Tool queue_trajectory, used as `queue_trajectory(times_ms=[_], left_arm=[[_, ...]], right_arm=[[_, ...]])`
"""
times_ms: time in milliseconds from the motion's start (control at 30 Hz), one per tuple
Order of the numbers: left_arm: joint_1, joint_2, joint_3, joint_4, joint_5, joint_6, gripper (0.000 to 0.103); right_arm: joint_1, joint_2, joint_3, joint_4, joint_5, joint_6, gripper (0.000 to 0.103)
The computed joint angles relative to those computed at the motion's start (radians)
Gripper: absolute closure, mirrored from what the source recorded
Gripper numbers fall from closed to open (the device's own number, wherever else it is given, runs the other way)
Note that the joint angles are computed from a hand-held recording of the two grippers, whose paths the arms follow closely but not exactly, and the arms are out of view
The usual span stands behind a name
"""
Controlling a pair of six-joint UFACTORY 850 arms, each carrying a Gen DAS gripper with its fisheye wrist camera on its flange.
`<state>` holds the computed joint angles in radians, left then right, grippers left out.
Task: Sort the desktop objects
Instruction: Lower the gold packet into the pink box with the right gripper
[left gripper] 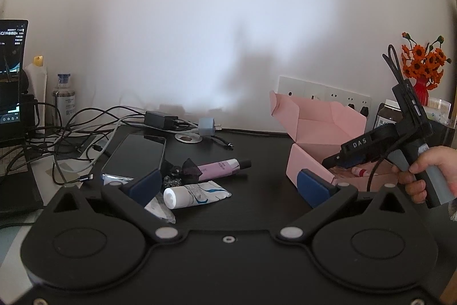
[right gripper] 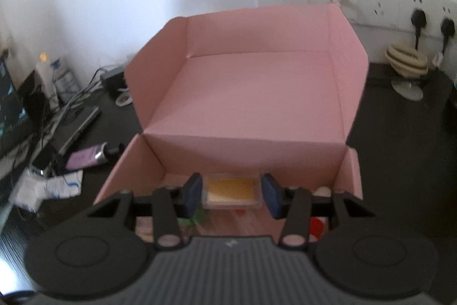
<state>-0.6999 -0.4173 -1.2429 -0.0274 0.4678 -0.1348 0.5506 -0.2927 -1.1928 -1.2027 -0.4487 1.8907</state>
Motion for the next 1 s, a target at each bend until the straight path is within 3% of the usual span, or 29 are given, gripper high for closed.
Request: queue_trajectory(times_ms=[200, 333, 467, 567, 800, 867, 1000], left_arm=[[0.0, 0.0, -0.001, 0.004, -0.003, -0.004, 0.0], [0.002, 0.0, -0.001, 0.014, -0.004, -0.015, 0.0], [0.002, 0.0, -0.001, 0.015, -0.002, -0.015, 0.0], [0.002, -0.001, -0.001, 0.015, -0.002, -0.015, 0.0], [0.0, -0.002, -0.002, -0.001, -0.003, 0.004, 0.0], [0.0, -0.002, -0.002, -0.002, -0.005, 0.003, 0.0], [0.0, -0.001, -0.003, -0.006, -0.008, 0.0, 0.0]], right_arm=[[0.003, -0.003, 0.003, -0.041, 0.003, 0.089, 0.058], [-0.002, -0.009, 0.001, 0.007, 0.023, 0.057, 0.058], [0.012, -0.011, 0.001, -0.038, -0.007, 0.06, 0.056], [0.015, -0.007, 0.003, -0.045, -0.004, 0.067, 0.042], [0.053, 0.021, 0.026, -0.169, -0.049, 0.166, 0.03], [0.068, 0.033, 0.037, -0.212, -0.068, 0.197, 0.02], [0.121, 0.06, 0.077, -0.355, -0.183, 0.281, 0.009]])
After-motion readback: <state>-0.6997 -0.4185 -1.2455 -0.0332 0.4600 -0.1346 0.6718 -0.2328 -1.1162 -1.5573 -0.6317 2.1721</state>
